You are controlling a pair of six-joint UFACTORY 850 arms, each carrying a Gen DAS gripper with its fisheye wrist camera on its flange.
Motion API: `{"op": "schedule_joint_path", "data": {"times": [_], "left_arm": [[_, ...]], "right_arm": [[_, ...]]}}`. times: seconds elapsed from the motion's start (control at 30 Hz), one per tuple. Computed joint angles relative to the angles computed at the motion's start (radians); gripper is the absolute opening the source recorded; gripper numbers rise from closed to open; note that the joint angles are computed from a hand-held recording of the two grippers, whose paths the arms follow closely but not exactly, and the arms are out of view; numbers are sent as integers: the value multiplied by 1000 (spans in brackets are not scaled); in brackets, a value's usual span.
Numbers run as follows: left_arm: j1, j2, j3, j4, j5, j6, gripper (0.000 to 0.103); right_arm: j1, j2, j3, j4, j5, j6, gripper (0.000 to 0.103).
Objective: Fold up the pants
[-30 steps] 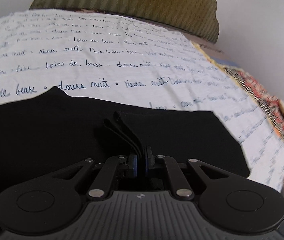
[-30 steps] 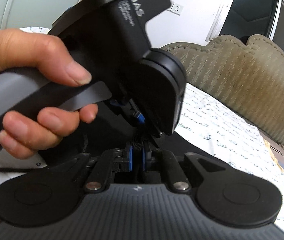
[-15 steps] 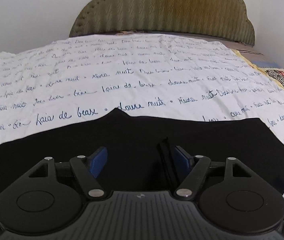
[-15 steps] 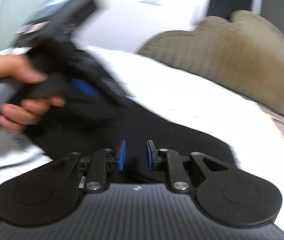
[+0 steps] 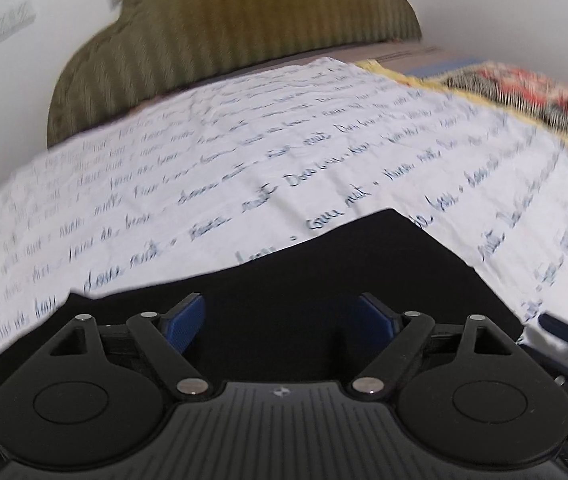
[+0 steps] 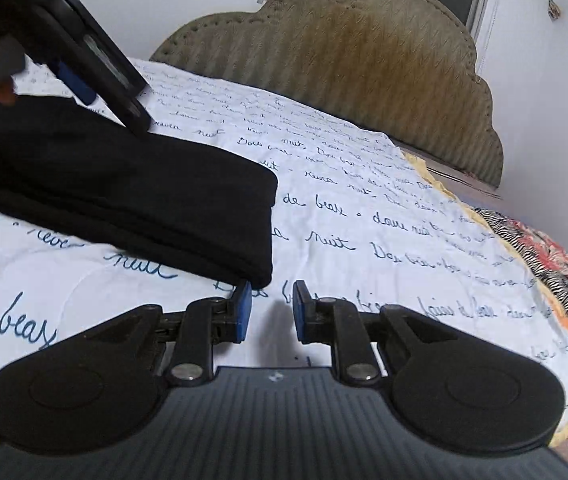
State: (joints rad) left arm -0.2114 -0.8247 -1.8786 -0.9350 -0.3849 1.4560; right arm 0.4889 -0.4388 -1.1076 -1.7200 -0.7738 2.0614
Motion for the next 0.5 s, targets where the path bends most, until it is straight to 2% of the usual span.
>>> {"op": "schedule_joint_path", "data": {"times": [0.07, 0.13, 0.23, 0.43, 0.5], "left_arm": [[-20, 13, 39, -41, 55, 75, 84], [-31, 12, 49, -13, 78, 58, 84], [-38, 0, 40, 70, 75, -25, 84], [-45, -20, -3, 99, 38, -95, 84], [-52, -40, -40, 166, 25, -181, 84]], "right_arm": [[-13, 1, 9, -45, 11, 47, 18], [-27, 5, 22, -92, 35, 94, 18], [-36, -2, 14, -126, 66, 136, 18], [-62, 8, 52, -299, 95, 375, 18], [-67, 11, 54, -332, 104, 430, 6]]}}
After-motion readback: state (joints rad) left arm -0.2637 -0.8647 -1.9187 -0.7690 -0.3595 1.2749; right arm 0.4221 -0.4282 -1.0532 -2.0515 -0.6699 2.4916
